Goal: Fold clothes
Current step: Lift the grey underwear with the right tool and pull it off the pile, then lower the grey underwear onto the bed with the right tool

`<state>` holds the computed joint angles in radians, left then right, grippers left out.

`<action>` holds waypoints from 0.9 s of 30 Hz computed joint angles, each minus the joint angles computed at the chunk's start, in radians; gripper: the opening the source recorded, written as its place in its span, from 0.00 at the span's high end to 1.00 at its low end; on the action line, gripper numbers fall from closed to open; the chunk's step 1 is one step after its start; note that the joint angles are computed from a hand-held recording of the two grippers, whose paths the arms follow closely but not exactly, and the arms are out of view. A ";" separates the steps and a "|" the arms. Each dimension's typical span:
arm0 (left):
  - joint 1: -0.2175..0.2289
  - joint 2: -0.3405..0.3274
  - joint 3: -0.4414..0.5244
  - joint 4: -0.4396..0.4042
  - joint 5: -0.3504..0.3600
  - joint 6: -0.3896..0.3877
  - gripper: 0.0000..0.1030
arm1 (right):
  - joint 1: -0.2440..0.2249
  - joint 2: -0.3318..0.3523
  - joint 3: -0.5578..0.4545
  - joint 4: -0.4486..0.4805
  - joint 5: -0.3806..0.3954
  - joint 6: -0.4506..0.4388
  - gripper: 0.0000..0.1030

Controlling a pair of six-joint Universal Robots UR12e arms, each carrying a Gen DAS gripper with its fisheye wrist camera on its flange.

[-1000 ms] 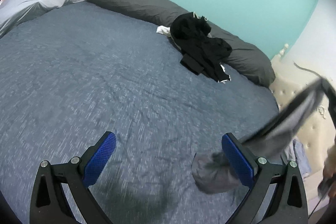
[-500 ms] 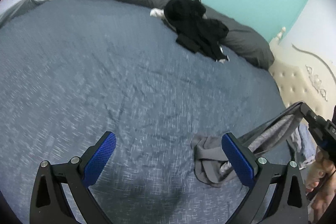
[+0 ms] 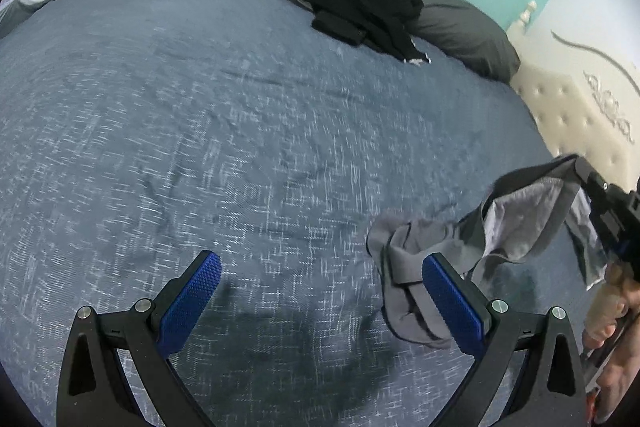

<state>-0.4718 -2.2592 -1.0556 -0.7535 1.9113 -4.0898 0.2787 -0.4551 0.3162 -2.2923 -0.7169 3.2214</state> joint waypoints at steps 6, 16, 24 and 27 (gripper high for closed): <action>-0.002 -0.020 0.023 -0.010 -0.024 0.052 0.00 | -0.007 0.003 0.038 -0.080 0.009 0.084 0.99; -0.009 -0.068 0.090 -0.038 -0.039 0.178 0.01 | -0.021 -0.002 0.126 -0.212 0.029 0.258 0.99; -0.017 -0.099 0.134 -0.051 -0.032 0.216 0.01 | -0.031 0.011 0.135 -0.225 0.060 0.319 0.99; -0.019 -0.105 0.144 -0.062 -0.032 0.221 0.01 | -0.033 0.013 0.130 -0.202 0.072 0.310 0.99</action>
